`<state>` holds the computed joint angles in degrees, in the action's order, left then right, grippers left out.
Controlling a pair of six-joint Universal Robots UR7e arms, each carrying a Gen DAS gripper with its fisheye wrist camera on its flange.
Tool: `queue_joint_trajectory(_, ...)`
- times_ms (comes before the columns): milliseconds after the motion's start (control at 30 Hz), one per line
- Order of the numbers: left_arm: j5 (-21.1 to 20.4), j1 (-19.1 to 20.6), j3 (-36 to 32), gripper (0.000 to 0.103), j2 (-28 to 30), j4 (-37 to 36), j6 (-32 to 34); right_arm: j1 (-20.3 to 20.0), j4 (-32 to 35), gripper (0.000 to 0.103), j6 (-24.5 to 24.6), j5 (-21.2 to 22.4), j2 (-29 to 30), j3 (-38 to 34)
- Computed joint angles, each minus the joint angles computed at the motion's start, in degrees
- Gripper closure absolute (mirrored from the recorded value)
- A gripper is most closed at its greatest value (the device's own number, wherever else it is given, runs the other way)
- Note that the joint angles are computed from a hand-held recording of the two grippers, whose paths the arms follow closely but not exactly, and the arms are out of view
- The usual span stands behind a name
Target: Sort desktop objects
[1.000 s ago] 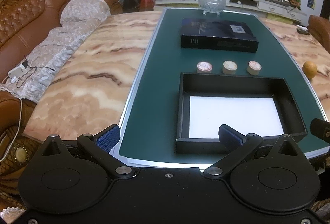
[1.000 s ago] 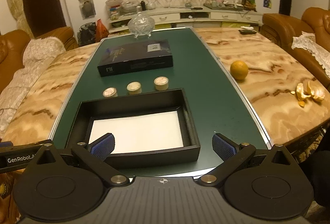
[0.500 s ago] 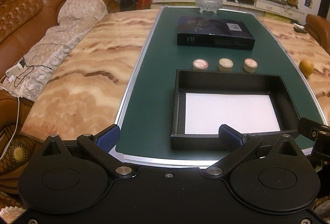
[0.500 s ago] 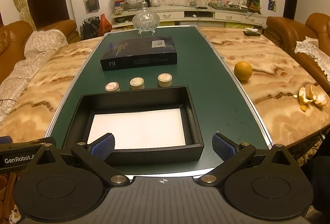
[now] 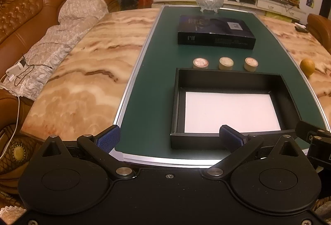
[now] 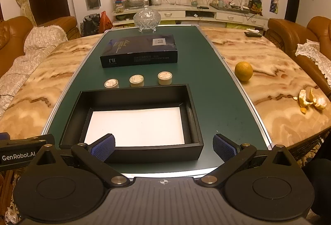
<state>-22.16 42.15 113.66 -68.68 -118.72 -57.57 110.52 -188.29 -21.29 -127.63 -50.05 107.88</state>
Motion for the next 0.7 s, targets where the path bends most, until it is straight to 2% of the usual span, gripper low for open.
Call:
queue_joint_trajectory(433, -0.4, 0.01, 0.45, 0.0, 0.28, -2.88, 2.08, -0.13, 0.47, 0.0, -0.19, 0.19, 0.31, 0.0)
queue_joint_trajectory(700, -0.48, 0.42, -0.11, 0.0, 0.54, -2.04, 1.68, 0.04, 0.37, 0.0, -0.92, -0.15, 0.94, -0.49)
